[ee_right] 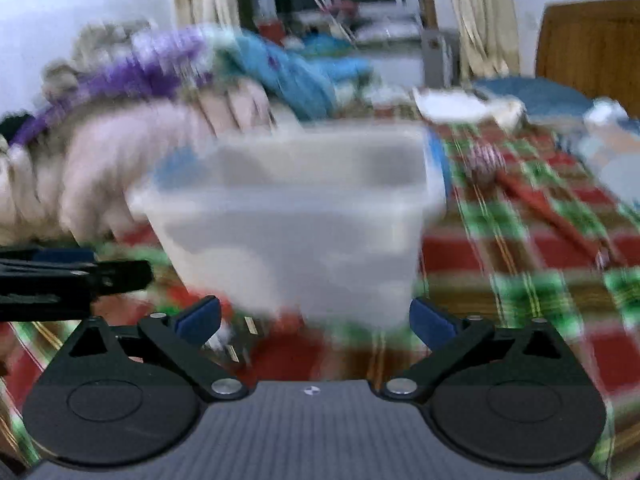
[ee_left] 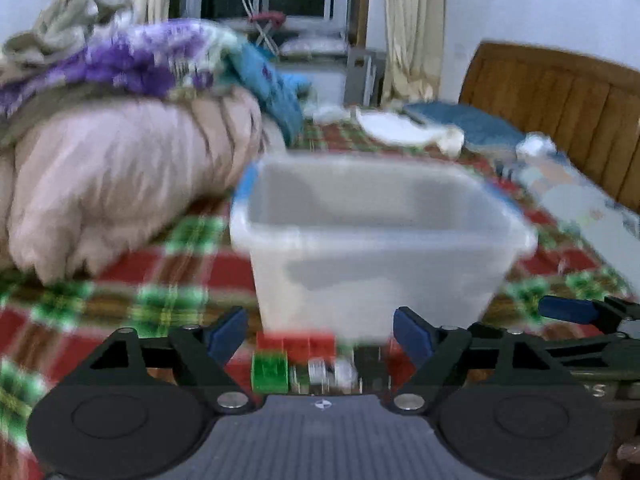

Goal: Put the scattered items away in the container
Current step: 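Grasp the green brick with the left tool while the right tool grasps the white striped car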

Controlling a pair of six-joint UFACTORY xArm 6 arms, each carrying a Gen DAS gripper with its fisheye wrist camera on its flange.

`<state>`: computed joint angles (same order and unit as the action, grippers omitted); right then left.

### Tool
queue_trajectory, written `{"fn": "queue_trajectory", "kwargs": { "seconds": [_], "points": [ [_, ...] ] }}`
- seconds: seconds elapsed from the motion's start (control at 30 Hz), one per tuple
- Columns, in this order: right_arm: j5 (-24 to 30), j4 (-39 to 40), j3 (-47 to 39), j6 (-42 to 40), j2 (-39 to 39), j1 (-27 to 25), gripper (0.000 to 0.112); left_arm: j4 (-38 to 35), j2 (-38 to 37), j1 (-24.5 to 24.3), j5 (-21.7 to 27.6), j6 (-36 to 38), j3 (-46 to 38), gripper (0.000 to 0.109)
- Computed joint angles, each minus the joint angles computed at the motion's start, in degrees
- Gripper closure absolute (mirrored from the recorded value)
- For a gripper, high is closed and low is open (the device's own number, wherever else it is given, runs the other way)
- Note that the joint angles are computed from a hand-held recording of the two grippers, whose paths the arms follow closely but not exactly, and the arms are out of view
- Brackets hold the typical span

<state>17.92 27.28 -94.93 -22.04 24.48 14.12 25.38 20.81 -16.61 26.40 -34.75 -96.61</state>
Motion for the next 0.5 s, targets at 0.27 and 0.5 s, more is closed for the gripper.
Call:
{"fn": "queue_trajectory", "kwargs": {
  "seconds": [0.27,0.5],
  "points": [
    [-2.39,-12.36,8.55,9.19,-0.09,0.59,0.009,3.70,1.88,0.07,0.87,0.74,3.07,0.025],
    [-9.93,1.82,11.74,-5.21,-0.99,2.73,0.011,2.17,5.60,3.39,-0.95,1.54,-0.45,0.025]
  ]
}}
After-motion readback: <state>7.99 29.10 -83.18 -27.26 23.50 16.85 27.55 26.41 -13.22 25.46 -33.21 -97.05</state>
